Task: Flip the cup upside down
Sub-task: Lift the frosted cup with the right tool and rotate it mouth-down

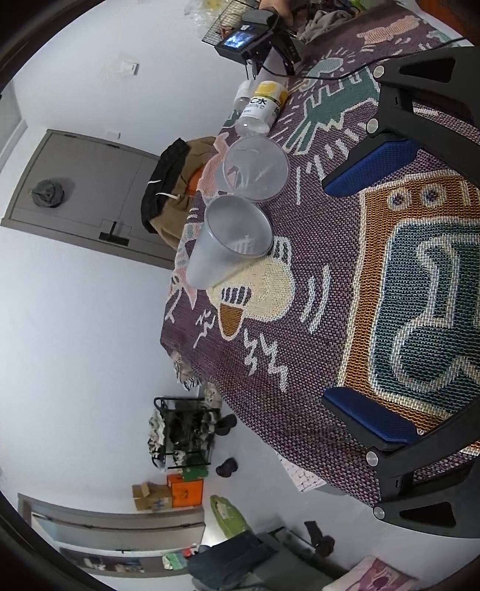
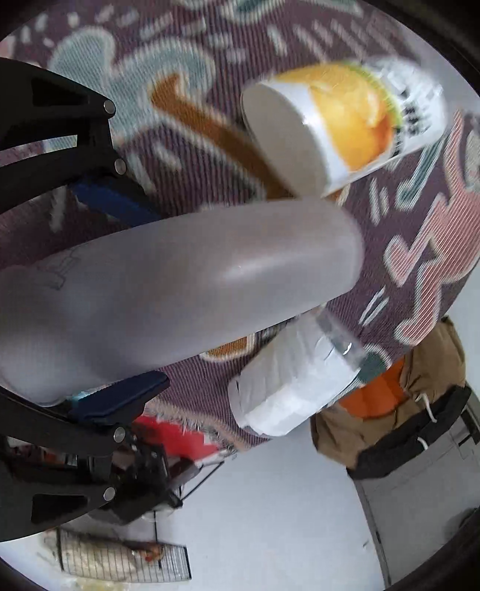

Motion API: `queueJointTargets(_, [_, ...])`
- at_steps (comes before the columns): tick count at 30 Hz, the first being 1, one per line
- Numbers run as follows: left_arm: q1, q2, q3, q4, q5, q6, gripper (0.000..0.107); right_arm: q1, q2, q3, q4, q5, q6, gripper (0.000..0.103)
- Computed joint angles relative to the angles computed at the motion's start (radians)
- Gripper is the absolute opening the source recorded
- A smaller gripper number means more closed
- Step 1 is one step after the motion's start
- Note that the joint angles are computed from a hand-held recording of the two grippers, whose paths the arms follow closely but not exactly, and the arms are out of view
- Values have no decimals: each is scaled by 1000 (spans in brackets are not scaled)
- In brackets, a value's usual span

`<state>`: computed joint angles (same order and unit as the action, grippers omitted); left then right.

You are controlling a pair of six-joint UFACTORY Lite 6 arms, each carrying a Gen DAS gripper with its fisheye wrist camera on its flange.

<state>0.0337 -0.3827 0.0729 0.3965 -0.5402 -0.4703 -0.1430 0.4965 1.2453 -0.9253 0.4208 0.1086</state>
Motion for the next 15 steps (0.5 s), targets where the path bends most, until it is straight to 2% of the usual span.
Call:
queueJointTargets(7, [22, -52, -24, 62, 6, -52, 103, 8, -224, -206, -85, -7, 58, 76])
queueJointTargets(15, [55, -187, -69, 208, 53, -191, 103, 19, -453, -342, 41, -31, -72, 74])
